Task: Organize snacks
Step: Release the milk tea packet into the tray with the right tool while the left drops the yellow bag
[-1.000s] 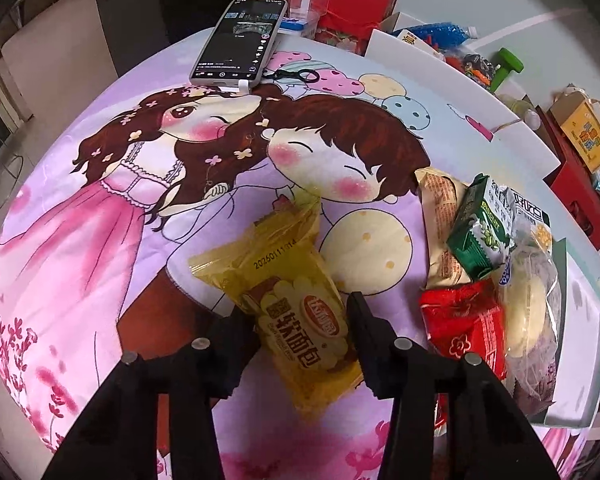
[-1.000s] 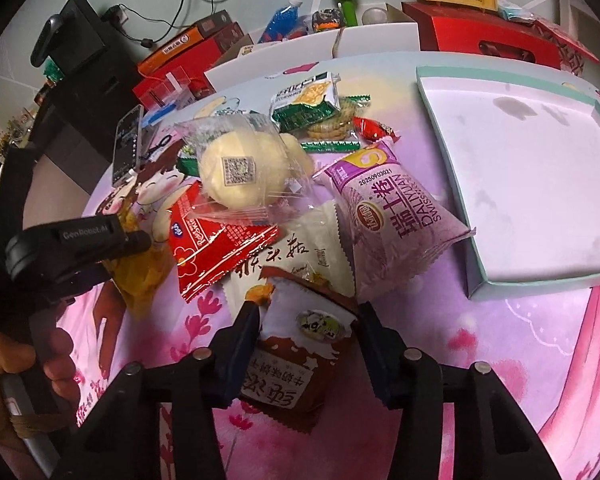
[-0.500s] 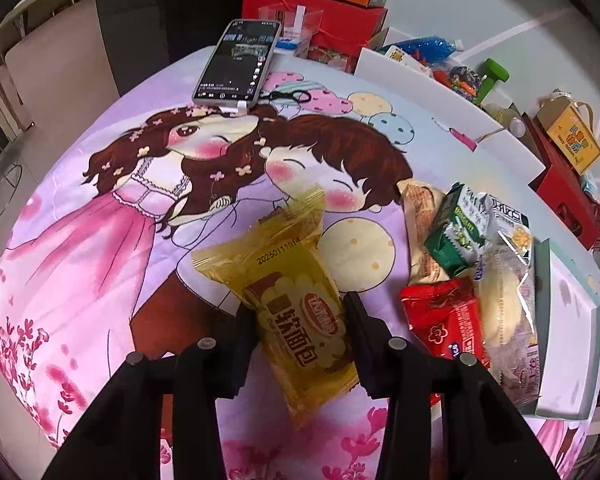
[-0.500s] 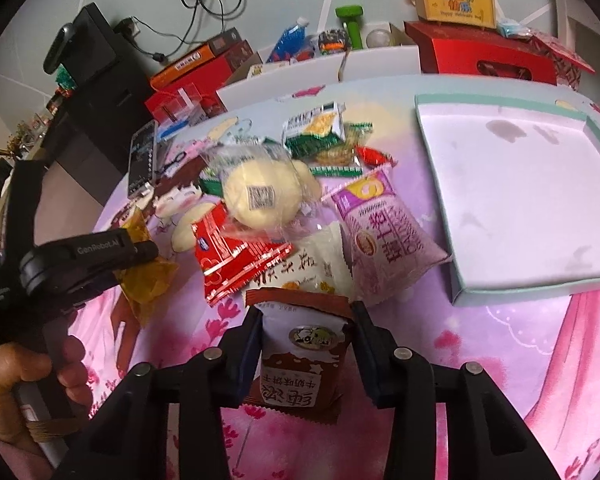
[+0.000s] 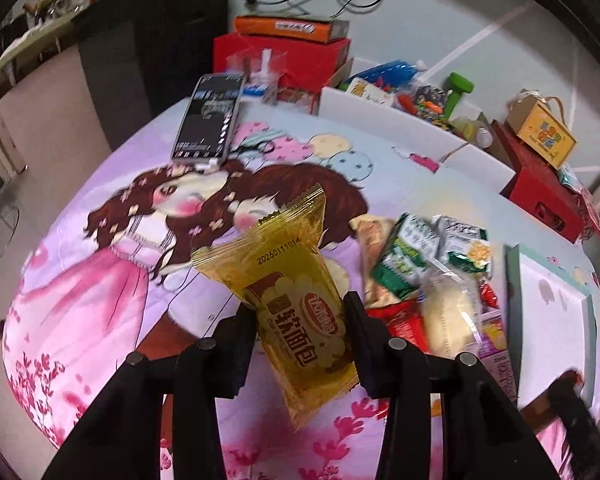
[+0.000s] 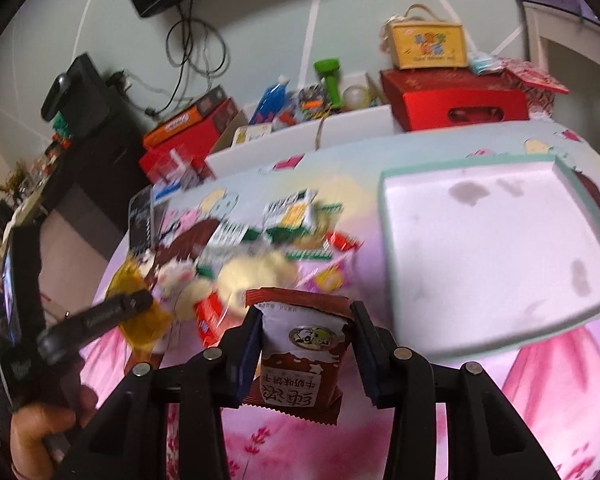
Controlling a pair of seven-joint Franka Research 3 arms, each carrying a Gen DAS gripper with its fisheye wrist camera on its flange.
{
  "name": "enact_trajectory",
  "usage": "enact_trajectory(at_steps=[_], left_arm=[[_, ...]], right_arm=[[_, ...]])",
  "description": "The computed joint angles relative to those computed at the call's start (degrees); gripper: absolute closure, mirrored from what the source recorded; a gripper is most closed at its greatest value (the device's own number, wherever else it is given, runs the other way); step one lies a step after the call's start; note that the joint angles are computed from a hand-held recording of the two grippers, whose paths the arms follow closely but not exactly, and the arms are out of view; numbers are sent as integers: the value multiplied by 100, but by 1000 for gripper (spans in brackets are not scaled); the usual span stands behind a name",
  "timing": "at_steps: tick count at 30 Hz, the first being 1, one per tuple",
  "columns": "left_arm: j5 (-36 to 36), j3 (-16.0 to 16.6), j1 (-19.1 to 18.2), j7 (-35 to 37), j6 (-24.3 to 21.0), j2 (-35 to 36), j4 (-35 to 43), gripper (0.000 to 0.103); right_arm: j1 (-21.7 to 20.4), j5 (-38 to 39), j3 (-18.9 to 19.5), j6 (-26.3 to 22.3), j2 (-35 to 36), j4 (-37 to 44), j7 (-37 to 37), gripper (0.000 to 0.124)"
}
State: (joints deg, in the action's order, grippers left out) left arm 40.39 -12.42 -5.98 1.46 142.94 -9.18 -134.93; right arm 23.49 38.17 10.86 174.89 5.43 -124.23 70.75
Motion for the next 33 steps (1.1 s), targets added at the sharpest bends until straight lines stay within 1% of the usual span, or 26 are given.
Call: enact_trajectory(at_steps=[6, 10, 13, 15, 19, 21, 26, 29, 31, 33], left_arm=[[258, -57, -76, 212, -9, 219, 411, 59], [396, -70, -187, 388, -42, 467, 762, 59], [360, -16, -264, 590, 255, 633, 918, 59], [218, 8, -318, 834, 472, 826, 1093, 59], [96, 26, -495, 1331, 516, 1280, 1624, 59], [-36, 38, -578, 1744, 616, 1612, 2020, 59], [-298, 118, -874, 2597, 453, 2426, 3042, 59], [-849, 75, -929, 3217, 579, 2978, 3633, 59], [-990, 135, -1084, 3480, 459, 3317, 4081, 58], [-915, 259, -1318, 3696, 192, 3707, 4662, 58]], right_arm=[[-48, -830, -361, 11, 179, 320, 864, 79], [-184, -1131, -468, -14, 322, 514, 1242, 79], [-348, -1226, -518, -96, 450, 704, 1386, 79], [-363, -1419, -626, -92, 510, 772, 1600, 79], [-429, -1821, -883, -113, 677, 967, 2082, 79], [-432, -2061, -1023, -159, 781, 1081, 2326, 79], [-498, -2561, -1289, -386, 1117, 1441, 2787, 79], [-539, -2758, -1372, -474, 1320, 1656, 2975, 79], [-607, -2817, -1355, -496, 1449, 1794, 2981, 79], [-650, -2852, -1331, -495, 1541, 1888, 2955, 79]])
